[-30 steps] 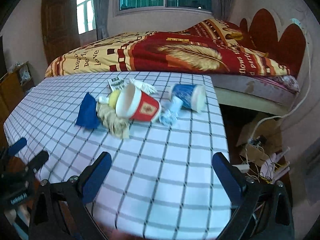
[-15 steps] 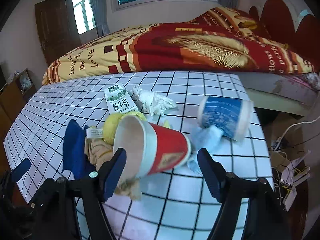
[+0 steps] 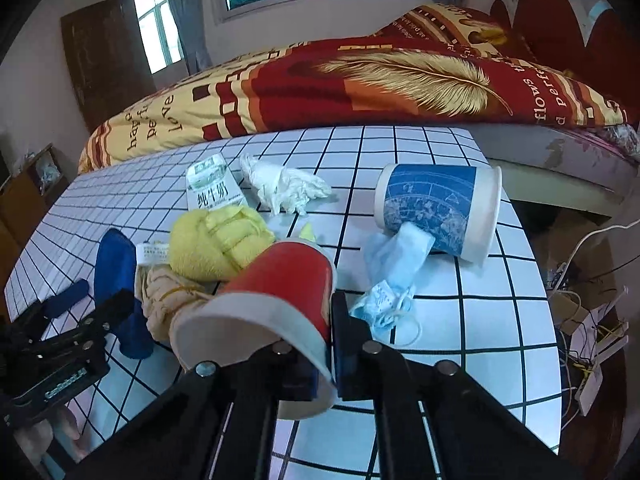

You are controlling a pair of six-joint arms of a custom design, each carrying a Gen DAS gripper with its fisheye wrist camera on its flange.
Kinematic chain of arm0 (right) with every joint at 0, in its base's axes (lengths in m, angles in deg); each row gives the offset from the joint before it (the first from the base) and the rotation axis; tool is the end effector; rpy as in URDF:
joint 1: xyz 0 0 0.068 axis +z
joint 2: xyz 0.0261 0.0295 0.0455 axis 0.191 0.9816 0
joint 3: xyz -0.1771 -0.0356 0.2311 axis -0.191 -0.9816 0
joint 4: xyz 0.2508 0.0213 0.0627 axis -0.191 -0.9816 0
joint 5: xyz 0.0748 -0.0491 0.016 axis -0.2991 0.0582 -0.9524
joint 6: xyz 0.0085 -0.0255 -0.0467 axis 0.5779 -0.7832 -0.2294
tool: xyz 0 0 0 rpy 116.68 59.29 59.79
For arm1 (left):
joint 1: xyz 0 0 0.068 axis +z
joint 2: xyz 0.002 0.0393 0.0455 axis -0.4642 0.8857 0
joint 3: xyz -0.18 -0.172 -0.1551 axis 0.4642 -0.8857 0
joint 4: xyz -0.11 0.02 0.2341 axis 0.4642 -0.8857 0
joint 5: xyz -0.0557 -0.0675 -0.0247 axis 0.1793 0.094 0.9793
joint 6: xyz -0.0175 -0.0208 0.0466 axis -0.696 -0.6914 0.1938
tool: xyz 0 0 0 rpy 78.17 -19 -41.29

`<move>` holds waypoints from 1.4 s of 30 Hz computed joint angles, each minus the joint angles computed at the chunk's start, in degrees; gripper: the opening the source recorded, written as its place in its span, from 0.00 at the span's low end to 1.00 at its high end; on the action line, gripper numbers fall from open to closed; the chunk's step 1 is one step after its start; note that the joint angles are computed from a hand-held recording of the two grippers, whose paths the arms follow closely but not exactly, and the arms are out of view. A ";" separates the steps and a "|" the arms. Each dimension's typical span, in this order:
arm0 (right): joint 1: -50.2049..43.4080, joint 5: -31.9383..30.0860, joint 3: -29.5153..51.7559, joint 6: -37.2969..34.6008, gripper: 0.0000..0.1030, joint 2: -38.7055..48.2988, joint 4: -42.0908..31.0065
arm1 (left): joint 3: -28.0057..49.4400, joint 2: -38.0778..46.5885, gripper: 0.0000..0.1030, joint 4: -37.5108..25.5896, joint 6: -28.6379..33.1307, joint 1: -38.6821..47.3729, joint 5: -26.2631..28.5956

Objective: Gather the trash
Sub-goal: 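Grasp the red paper cup with the right gripper while the left gripper grasps the blue cloth, then carry the red cup and blue cloth over the black trash bin with both tools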

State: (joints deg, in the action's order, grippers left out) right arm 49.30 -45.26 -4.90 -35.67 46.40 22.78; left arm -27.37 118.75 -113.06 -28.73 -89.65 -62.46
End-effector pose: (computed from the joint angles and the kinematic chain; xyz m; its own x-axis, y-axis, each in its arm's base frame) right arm 0.2716 0.2178 0.1650 -0.6135 -0.3916 -0.6858 -0.6136 0.7830 0.1018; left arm 0.1169 -0.1658 0.1538 -0.5705 -0.4083 -0.7127 -0.5313 0.8451 -0.0589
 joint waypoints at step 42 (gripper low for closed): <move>-7.34 -1.87 -19.77 -4.24 0.03 -45.20 -19.33 | 21.47 11.37 0.10 -28.67 -27.85 -29.79 -1.62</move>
